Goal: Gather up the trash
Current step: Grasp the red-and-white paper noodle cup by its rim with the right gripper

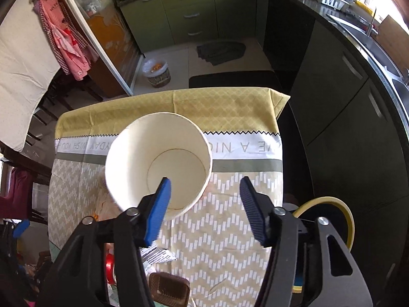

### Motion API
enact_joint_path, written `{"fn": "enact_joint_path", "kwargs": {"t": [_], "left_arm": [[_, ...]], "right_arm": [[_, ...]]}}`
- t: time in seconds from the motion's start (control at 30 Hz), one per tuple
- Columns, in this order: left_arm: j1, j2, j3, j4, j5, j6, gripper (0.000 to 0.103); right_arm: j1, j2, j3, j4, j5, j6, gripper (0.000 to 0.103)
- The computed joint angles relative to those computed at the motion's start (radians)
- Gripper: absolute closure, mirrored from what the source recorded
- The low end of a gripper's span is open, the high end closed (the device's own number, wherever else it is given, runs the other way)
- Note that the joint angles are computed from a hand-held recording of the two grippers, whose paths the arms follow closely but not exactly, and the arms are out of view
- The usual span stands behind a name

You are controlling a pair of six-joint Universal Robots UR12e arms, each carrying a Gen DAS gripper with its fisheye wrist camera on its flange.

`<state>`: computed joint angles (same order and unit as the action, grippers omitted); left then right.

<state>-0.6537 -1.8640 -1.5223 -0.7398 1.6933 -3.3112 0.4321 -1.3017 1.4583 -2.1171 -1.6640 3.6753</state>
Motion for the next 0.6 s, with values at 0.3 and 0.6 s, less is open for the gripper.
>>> {"fn": "enact_joint_path", "kwargs": {"t": [0.3, 0.6], "left_arm": [[0.010, -0.070, 0.096, -0.095, -0.065, 0.055, 0.006], [-0.002, -0.123, 0.170, -0.186, -0.086, 0.117, 0.006]], "right_arm": [[-0.029, 0.072, -0.063, 0.100, 0.056, -0.020, 0.070], [-0.036, 0.116, -0.074, 0.132, 0.117, -0.034, 0.091]]}}
